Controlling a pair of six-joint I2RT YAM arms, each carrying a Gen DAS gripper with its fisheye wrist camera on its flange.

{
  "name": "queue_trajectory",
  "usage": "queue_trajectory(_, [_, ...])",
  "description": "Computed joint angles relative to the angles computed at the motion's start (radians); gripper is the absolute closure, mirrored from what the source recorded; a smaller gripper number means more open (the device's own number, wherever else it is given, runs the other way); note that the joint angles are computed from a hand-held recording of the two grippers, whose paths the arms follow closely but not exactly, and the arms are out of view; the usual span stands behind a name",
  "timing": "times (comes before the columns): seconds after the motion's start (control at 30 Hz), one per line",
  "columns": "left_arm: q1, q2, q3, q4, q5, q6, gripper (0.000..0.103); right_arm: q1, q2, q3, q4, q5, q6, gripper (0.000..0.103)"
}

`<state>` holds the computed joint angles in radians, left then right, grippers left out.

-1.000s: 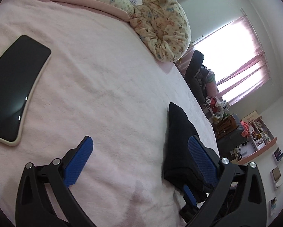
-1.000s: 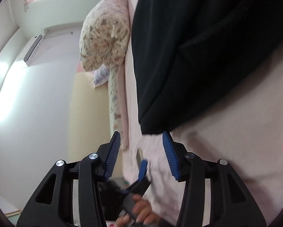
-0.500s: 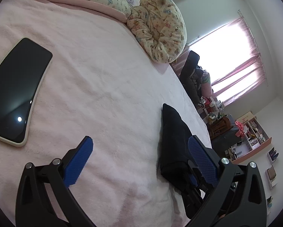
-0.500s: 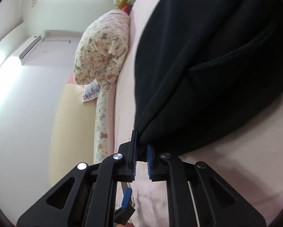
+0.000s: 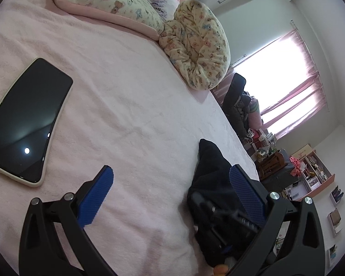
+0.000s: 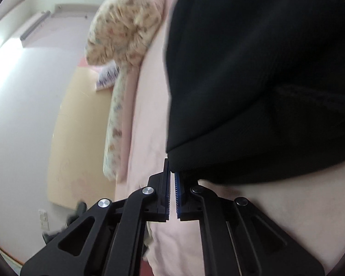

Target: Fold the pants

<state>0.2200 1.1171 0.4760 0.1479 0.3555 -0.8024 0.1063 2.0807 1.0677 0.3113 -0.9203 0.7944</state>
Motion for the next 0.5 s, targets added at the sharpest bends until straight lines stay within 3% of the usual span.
queue_trajectory(0.13, [-0.009, 0.028, 0.012, 0.0, 0.011, -0.004, 0.002, -0.067, -0.1, 0.023, -0.4, -0.048, -0.366, 0.098])
queue_trajectory(0.23, [-0.033, 0.05, 0.023, 0.004, 0.012, 0.0, 0.002, -0.191, -0.257, -0.054, -0.524, -0.073, -0.599, 0.098])
queue_trajectory(0.33, [-0.059, 0.061, 0.031, 0.008, 0.008, 0.014, 0.002, -0.401, -0.388, -0.101, -0.454, 0.008, -0.603, 0.097])
queue_trajectory(0.4, [-0.085, 0.073, 0.04, 0.01, -0.004, 0.031, 0.002, -0.497, -0.362, -0.026, -0.455, 0.12, -0.557, 0.097])
queue_trajectory(0.5, [-0.126, 0.086, 0.049, 0.012, -0.021, 0.044, 0.002, -0.61, -0.241, 0.129, -0.613, 0.167, -0.563, 0.078])
